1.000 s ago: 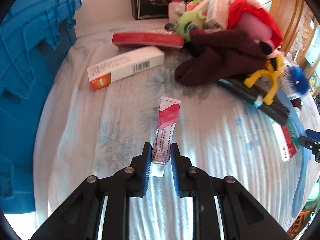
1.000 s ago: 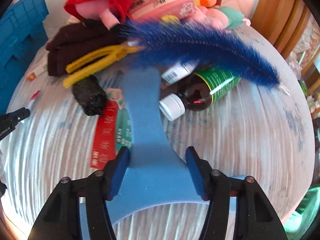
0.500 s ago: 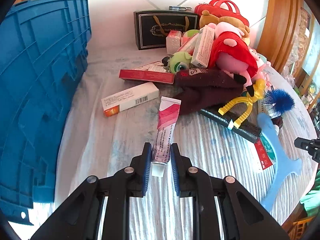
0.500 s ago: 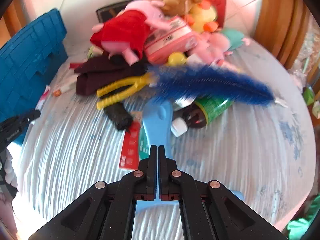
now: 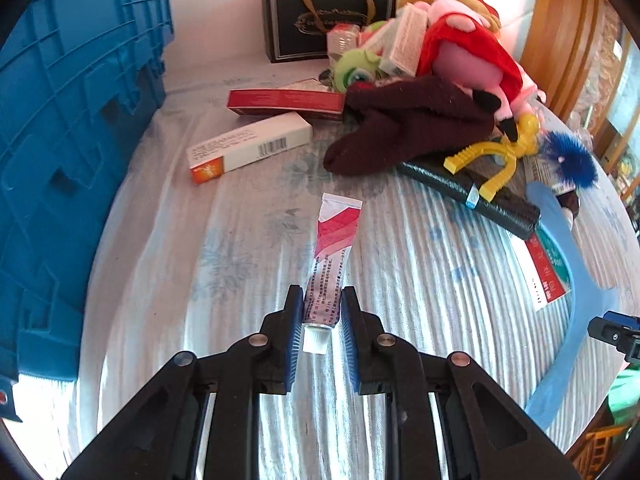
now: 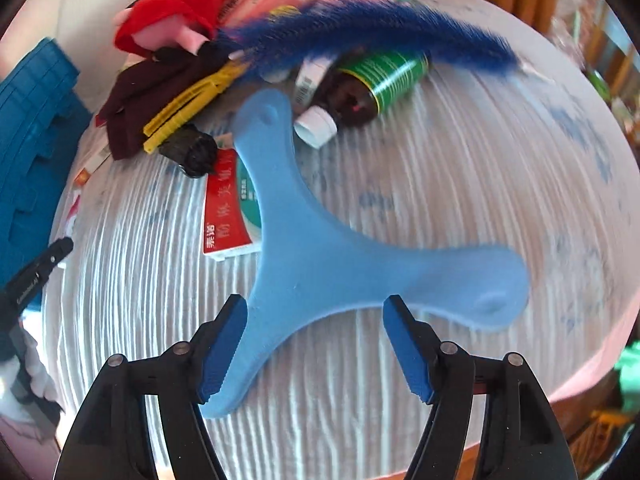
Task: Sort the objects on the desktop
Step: 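Lift the tube with the left gripper while the right lifts the blue tri-arm piece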
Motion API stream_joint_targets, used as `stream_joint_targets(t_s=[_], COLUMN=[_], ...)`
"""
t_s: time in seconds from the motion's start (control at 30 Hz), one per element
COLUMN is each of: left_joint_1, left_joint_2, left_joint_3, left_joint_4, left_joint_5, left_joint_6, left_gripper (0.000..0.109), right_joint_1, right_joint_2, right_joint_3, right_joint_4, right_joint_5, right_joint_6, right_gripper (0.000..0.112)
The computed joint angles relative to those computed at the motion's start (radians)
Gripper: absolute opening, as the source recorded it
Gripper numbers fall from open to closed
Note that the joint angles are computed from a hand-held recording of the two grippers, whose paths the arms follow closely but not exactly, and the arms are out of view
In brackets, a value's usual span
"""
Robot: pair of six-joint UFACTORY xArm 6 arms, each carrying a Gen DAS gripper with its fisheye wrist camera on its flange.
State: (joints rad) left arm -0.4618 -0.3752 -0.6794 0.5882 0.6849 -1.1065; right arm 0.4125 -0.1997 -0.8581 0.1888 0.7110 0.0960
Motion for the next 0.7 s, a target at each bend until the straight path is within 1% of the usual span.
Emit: stream_joint_targets(t_s=[0.1,0.13,0.17,0.27,0.3,0.33,0.37,0.4,0.43,0.47,0.57,0.7], left_joint_1=[0.011,0.015,0.02,0.034,0.04,0.045,0.05,0.055,0.059,0.061,0.057,0.041], left_joint_2=[0.017,0.021,0.024,0.039,0.046,0.051,0.056,0.062,0.063,0.064,0.041,-0.013], left_joint_3=[0.003,0.006,0.01,0.016,0.018,0.021,0.024,0.026,0.031,0.034,0.048,0.046], left_joint_4=[-0.007,-0.009,-0.012,-0.014,-0.011,-0.009,-0.002,0.006,0.008,0.007,-0.002,0.019], left_joint_5=[-0.035,-0.046,-0.061,-0.1,-0.115,-0.128,-0.14,-0.151,-0.16,-0.166,-0.171,-0.162], left_joint_6=[0.042,0.054,0.069,0.112,0.125,0.134,0.139,0.139,0.142,0.146,0.163,0.147], left_gripper=[0.019,0.019,0.019,0.019,0.019,0.019,0.019,0.019,0.019,0.019,0.019,0.019], right_joint_1=[0.029,0.04,0.054,0.085,0.093,0.098,0.102,0.106,0.108,0.109,0.107,0.104], right_joint_2=[0.008,0.014,0.021,0.042,0.048,0.053,0.058,0.061,0.061,0.058,0.021,-0.093], right_joint_3=[0.017,0.023,0.026,0.04,0.045,0.048,0.048,0.049,0.053,0.057,0.088,0.143], right_joint_4=[-0.035,-0.045,-0.069,-0.166,-0.225,-0.294,-0.375,-0.454,-0.499,-0.541,-0.565,-0.586], right_joint_5=[-0.028,-0.04,-0.052,-0.115,-0.141,-0.158,-0.169,-0.179,-0.19,-0.193,-0.212,-0.216], right_joint_6=[0.097,0.128,0.172,0.323,0.395,0.463,0.539,0.605,0.639,0.674,0.704,0.698], right_gripper=[0.074,0.08,0.082,0.083,0.081,0.074,0.06,0.054,0.043,0.041,0.038,0.036])
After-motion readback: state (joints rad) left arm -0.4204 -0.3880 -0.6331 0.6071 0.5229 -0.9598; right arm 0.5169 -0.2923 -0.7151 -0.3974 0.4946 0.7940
